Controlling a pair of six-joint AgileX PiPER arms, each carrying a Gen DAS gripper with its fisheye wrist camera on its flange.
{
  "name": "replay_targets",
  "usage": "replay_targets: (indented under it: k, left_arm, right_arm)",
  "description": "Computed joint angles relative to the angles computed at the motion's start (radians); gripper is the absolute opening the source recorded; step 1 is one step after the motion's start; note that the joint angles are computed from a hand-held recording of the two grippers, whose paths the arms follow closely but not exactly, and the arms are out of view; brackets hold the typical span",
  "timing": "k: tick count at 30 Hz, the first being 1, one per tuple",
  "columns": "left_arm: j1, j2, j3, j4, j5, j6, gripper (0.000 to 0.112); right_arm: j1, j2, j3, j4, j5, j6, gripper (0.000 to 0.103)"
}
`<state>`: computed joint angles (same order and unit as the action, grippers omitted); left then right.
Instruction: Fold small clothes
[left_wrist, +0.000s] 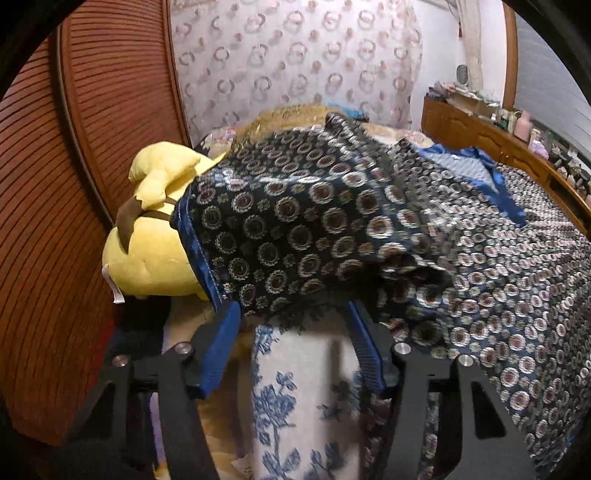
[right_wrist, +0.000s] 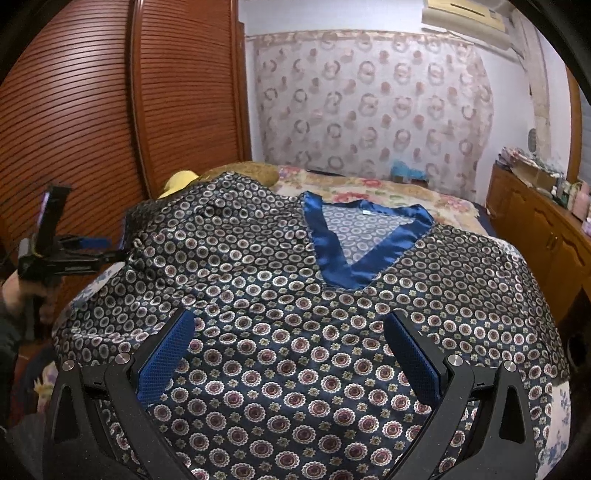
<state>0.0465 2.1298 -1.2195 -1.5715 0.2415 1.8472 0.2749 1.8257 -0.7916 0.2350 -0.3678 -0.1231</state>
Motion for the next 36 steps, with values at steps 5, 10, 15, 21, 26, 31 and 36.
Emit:
replay_targets:
  k: [5, 10, 15, 21, 26, 31, 36]
  left_arm:
    - [-0.006, 0.057, -0.093, 0.204, -0.012, -0.202, 0.048]
    - [0.0, 0.078, -0.137, 0.289, -0.016, -0.268, 0.006]
    - [0.023, -0.006, -0.085, 0.037, 0.018, -0.028, 0.001]
    - [-0.014, -0.113, -0.076, 0.018, 0.063, -0.017, 0.001]
    - [-0.088, -0.165, -0.074, 0.101, 0.08, -0.107, 0.001]
    - [-0.143, -0.173, -0.05, 0.179, 0.106, -0.19, 0.009]
    - [-0.147, -0.2, 0.039, 0.087, 0.149, -0.107, 0.013]
  right_arm:
    - [-0.006, 0.011, -0.016, -0.028, 0.017, 0.021, 0.103]
    - [-0.019, 0.011, -0.023, -0.04, 0.027, 0.026, 0.103]
    - [-0.029, 0.013, -0.02, -0.072, 0.032, 0.056, 0.103]
    - [-0.052, 0.001, -0.008, -0.119, 0.023, 0.107, 0.103]
    - [-0.071, -0.005, 0.004, -0.151, 0.013, 0.142, 0.103]
    - [-0.081, -0.004, 0.01, -0.187, 0.016, 0.175, 0.103]
    - [-0.077, -0.002, 0.008, -0.194, 0.024, 0.182, 0.103]
